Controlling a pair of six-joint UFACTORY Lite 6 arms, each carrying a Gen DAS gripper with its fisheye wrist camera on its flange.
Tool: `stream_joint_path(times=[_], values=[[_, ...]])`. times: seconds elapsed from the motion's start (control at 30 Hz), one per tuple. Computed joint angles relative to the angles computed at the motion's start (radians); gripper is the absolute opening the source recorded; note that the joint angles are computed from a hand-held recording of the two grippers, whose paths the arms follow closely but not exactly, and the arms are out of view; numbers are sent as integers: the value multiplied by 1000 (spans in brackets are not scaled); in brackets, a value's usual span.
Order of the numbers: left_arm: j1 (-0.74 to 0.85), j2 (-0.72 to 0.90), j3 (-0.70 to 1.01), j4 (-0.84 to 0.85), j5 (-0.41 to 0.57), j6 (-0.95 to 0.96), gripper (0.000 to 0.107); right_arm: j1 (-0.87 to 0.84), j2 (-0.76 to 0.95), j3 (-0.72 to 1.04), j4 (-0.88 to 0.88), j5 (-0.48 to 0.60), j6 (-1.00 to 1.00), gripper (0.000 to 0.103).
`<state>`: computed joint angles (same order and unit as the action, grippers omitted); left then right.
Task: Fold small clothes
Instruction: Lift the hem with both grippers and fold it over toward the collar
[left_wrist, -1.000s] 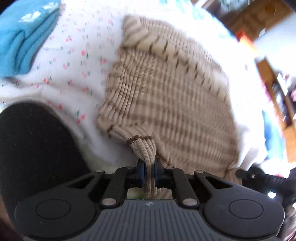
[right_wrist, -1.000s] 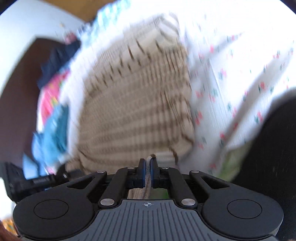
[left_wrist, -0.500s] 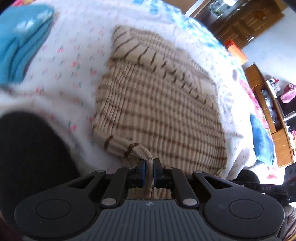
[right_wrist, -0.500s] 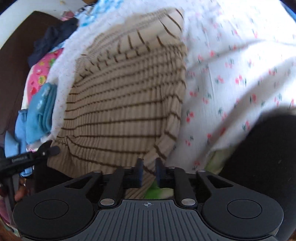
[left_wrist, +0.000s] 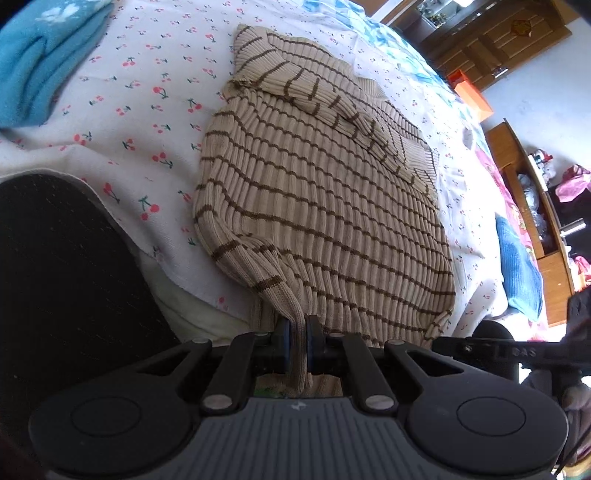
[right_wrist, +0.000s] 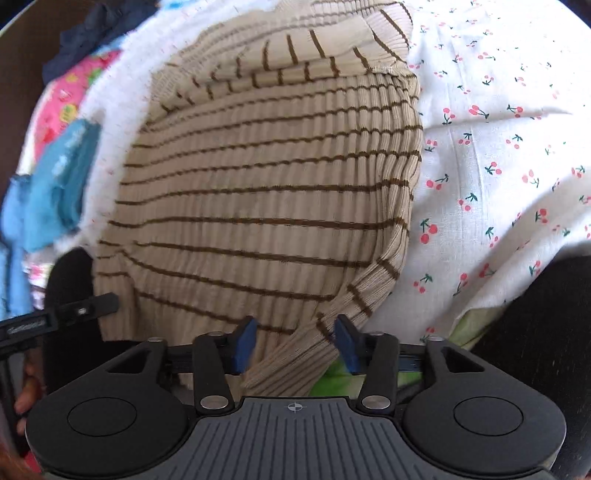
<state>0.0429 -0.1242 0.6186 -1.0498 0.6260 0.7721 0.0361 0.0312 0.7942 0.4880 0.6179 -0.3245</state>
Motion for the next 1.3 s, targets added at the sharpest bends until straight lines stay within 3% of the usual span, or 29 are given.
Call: stream_joint_path(times=[0.2, 0.43, 0.63, 0.67, 0.7, 0.73, 0.77, 1.0, 1.17, 1.3], values=[[50, 17, -15, -26, 39, 50, 14, 6, -37, -27, -290, 52, 213, 50], [30, 33, 9, 23, 34, 25, 14, -35, -65, -58, -165, 79, 146, 50], [15, 53, 25, 50, 32, 9, 14, -7, -39, -49, -174, 43, 148, 50], [12, 60, 27, 49, 27, 8, 14, -16, -19, -44, -162, 45, 133, 46], [10, 64, 29, 52, 25, 4, 14, -31, -1, -42, -130, 57, 100, 39], [10, 63, 30, 56, 25, 0, 14, -60, 11, -44, -82, 82, 45, 20], [19, 56, 26, 49, 34, 6, 14, -94, 11, -53, -24, 107, -12, 9], [191, 87, 56, -202, 217, 151, 11, -410, -95, -139, 623, 254, -531, 6], [153, 173, 210, -392, 193, 225, 11, -415, 23, -11, 988, 295, -703, 6], [103, 349, 454, -494, 135, 253, 11, -353, 192, 215, 1176, 197, -786, 6]])
